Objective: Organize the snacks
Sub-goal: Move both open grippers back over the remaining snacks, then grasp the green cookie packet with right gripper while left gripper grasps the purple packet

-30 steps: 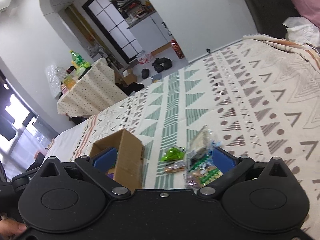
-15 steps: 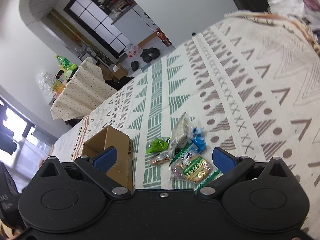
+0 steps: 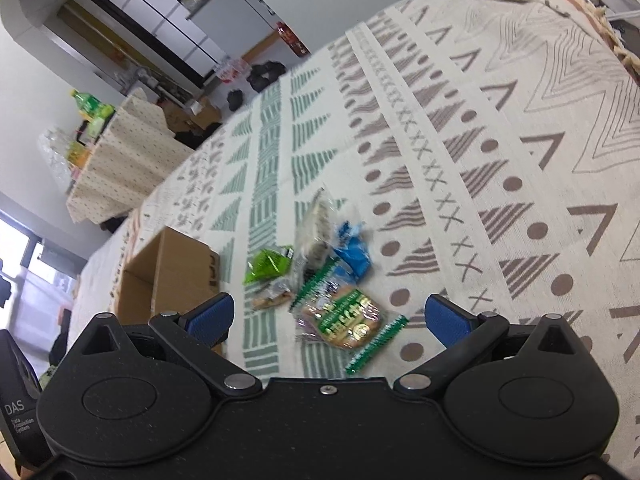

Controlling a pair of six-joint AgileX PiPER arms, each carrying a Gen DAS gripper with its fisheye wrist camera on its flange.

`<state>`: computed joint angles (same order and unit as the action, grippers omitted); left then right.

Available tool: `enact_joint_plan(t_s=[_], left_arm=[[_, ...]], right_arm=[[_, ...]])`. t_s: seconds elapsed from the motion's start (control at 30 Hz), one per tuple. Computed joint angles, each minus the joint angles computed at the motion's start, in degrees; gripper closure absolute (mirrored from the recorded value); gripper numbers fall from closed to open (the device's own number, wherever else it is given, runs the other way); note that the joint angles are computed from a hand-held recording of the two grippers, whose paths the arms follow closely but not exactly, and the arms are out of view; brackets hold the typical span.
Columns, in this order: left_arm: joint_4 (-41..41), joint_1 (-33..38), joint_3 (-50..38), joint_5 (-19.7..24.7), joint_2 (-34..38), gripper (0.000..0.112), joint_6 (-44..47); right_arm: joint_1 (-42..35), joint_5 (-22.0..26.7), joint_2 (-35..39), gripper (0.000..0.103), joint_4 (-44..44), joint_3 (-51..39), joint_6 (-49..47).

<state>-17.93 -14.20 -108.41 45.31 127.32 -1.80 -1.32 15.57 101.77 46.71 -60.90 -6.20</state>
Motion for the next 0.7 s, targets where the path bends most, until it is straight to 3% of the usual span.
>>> enact_joint_plan(t_s=[0.2, 0.3, 0.47, 0.7], left_arm=[[-1.12, 0.68, -3.3, 2.16, 3.73, 0.018, -2.89], [-1.56, 0.88, -4.05, 2.23, 4.75, 0.018, -3.15], [-3.78, 1.47, -4.64, 2.12, 6.03, 0.021, -2.17], [-4.8, 1.92, -8.77, 4.3, 9.09, 0.027, -2.32]], right_arm=[[0.65, 1.37, 3.07, 0.001, -10.37, -3.17, 8.22], [1.36, 2.02, 4.75, 0.008, -18.72, -5.36, 14.58], [1.94, 4.87, 7.87, 0.019, -20.22, -8.8, 13.12], [3.65, 7.63, 11.65, 0.024, -26.92, -13.31, 16.68]])
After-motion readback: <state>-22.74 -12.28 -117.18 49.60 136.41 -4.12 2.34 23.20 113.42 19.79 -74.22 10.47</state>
